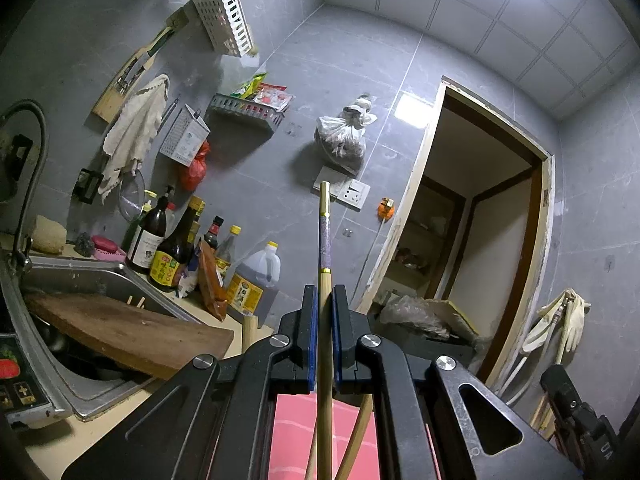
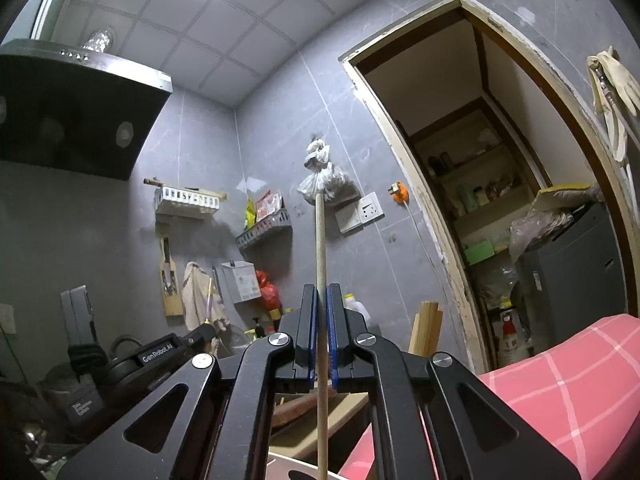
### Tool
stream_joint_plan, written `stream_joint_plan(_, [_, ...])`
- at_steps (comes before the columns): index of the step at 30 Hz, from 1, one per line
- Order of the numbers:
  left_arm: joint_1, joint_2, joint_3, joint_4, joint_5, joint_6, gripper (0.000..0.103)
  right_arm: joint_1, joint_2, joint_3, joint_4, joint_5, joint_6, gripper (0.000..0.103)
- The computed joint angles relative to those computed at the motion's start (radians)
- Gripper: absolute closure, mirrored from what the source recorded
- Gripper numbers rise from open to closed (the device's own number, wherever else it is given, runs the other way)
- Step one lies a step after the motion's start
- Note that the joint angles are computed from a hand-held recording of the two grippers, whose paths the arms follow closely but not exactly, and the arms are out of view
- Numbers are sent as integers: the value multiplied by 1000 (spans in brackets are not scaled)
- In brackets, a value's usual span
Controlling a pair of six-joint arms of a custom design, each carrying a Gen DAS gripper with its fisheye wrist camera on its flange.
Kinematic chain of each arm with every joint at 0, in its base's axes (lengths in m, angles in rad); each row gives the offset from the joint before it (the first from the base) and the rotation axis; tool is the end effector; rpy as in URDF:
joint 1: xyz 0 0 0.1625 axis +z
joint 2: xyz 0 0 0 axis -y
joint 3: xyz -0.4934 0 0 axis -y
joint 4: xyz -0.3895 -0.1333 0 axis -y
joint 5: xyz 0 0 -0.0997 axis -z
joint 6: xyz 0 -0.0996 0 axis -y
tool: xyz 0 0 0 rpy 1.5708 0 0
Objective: Organize utensils
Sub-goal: 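Lift both held chopsticks and carry them over the white caddy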
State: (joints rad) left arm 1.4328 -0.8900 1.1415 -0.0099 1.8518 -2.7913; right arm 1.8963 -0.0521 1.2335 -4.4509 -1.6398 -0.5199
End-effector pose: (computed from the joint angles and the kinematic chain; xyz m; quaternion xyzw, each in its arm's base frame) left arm 0.0006 -0.7642 0.3293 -0.2722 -0.7354 0.6189 0.0449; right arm 0.3521 -0.6479 -0.0606 0.2472 -0.6126 0.7447 0.0955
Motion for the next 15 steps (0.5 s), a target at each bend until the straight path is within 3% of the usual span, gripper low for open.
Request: stream_joint_plan(15, [4, 5, 62, -21, -35, 56, 99, 20, 18, -19, 85, -99, -73, 100])
